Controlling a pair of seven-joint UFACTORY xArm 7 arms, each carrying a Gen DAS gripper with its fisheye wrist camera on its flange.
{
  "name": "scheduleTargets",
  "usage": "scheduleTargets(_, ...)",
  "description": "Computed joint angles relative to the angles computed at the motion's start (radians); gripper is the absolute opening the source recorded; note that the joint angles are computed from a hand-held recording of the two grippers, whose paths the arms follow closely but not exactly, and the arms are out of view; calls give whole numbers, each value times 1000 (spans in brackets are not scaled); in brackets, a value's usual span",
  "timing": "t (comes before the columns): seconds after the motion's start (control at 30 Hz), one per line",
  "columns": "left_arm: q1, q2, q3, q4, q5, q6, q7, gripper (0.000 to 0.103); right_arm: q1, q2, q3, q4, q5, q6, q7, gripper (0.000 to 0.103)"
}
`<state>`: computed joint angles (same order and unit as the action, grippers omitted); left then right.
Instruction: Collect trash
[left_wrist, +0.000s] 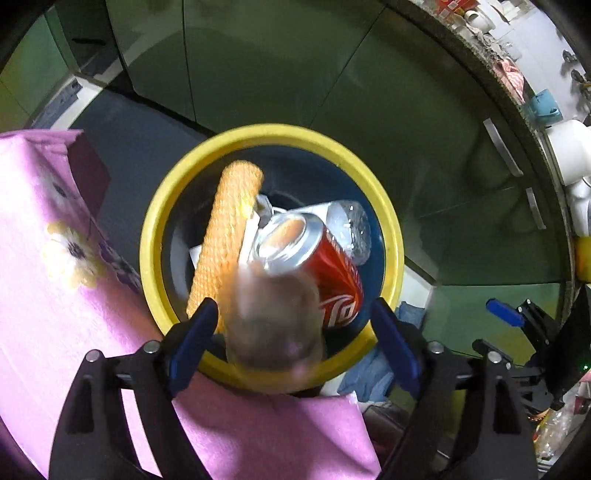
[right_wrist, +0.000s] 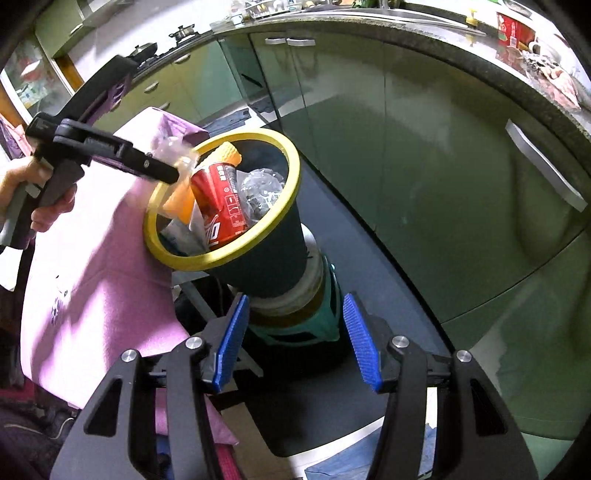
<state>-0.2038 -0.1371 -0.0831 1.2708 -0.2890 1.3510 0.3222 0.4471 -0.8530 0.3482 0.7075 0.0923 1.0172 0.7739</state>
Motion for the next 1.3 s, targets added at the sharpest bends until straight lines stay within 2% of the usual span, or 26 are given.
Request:
scheduleTargets(0.13,3,-22,7,-4,-8,-12,17,80,1,-5,5,3,0,2,8,54)
scheduleTargets(0.3,21,-115,48,-49,-84,-25,90,81,6,1,18,17,1,3,21,54)
scheduleTargets(0.4,40,-248,100,-134,-147,-58,170,88,10,9,30,32,0,-5,32,54)
scheduleTargets(0.5,67,-455,161,-270,-163,-129,250,96,15,18,50,47,1,-22,53,59)
scheduleTargets(0.6,107,-649,216,-385,-119,-188,304,97,31,47,77,63,10,-67,79,61)
scheduleTargets(0.7,193,-869,267,-505,-14,-251,336,97,43,93,114,99,-1,-107,109,68)
scheduleTargets(0.8,299,-1022,355,-553,97,-221,334,97,34,158,169,165,-48,-127,154,76)
scheduleTargets(0.83,319,-1041,381,-546,116,-197,326,97,25,180,193,193,-73,-130,175,84)
scheduleTargets(0.93,397,-1071,490,-506,163,-158,291,97,16,237,239,263,-137,-154,223,99)
scheduleTargets(1.0,448,-1084,548,-482,192,-172,273,97,-8,292,293,346,-200,-131,267,98)
scheduleTargets(1.1,504,-1102,596,-461,237,-203,262,97,-45,388,397,487,-326,-48,329,99)
scheduleTargets(1.3,524,-1140,656,-410,295,-180,305,97,-44,517,534,661,-503,25,444,99)
